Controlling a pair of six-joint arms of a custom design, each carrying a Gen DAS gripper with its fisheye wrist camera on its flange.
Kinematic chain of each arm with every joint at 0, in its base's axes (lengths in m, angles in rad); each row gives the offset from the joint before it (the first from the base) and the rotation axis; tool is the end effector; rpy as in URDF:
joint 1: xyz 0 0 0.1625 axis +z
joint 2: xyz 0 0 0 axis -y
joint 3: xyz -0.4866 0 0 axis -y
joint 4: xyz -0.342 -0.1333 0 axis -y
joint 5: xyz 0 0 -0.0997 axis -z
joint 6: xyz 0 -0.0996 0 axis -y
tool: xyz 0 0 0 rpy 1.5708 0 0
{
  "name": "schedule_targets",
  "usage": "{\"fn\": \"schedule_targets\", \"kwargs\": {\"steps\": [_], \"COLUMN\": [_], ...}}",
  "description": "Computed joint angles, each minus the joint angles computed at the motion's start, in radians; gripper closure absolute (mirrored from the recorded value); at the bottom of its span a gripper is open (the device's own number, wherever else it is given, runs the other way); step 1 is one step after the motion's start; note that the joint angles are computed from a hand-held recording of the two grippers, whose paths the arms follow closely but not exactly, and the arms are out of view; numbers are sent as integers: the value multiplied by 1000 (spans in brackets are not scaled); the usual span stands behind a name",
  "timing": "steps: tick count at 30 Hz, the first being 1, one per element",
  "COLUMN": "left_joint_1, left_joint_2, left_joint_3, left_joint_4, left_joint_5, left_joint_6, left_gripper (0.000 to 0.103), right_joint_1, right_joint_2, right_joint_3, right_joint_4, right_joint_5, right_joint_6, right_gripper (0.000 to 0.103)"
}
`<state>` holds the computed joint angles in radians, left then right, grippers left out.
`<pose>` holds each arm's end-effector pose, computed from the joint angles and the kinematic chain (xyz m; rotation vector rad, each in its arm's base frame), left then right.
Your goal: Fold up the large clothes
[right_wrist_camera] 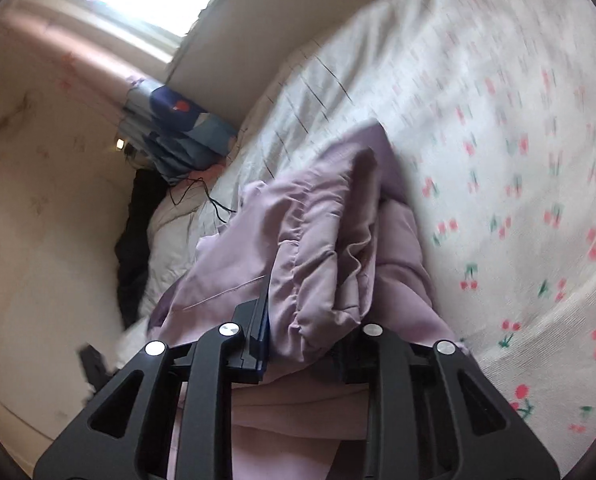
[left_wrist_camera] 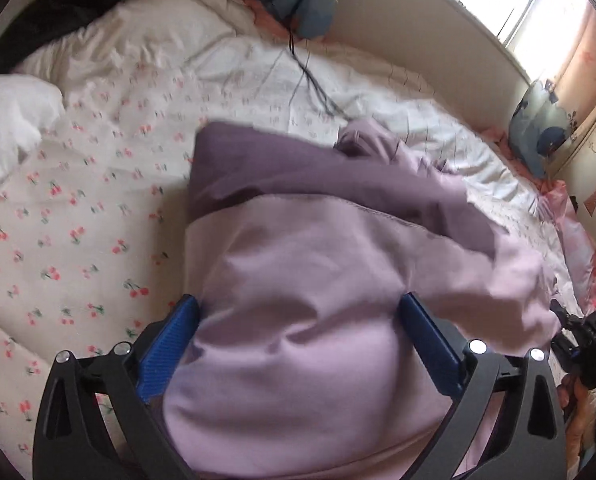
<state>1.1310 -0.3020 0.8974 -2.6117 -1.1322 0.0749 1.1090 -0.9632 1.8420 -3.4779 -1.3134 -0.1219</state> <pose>-0.2143 -0.8679 0.0770 0.5565 2.6511 -0.7120 -0.1387 -0.6347 0.3343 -0.2579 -2.6513 1.5361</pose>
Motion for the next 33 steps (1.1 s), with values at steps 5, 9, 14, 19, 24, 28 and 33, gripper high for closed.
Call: {"fn": "schedule_targets", "kwargs": {"steps": [5, 9, 14, 19, 24, 28, 33], "left_joint_1": [13, 17, 22, 71, 119, 114, 92], "left_joint_2": [47, -61, -293, -508, -611, -650, -655], "left_joint_3": [-112, -10, 289, 591, 781, 890, 960], "left_joint_4": [173, 183, 145, 155, 166, 152, 180], "left_joint_5": [34, -34, -32, -63, -234, -323, -398], "left_joint_6": [-3, -84, -98, -224, -295, -263, -219], "left_gripper": [6, 6, 6, 6, 6, 6, 6], "right_joint_1": [-9, -2, -31, -159, -315, -393, -423], "right_joint_2": [11, -73, -279, -471, -593, -647, -657], "right_joint_3": [-40, 41, 266, 526, 686, 751, 790], "right_joint_4": [114, 115, 167, 267, 404, 508, 582], "right_joint_5": [-54, -87, -137, -82, 41, 115, 125], "right_joint_6": [22, -13, -121, -230, -333, -397, -477], "right_gripper": [76, 50, 19, 19, 19, 18, 11]}}
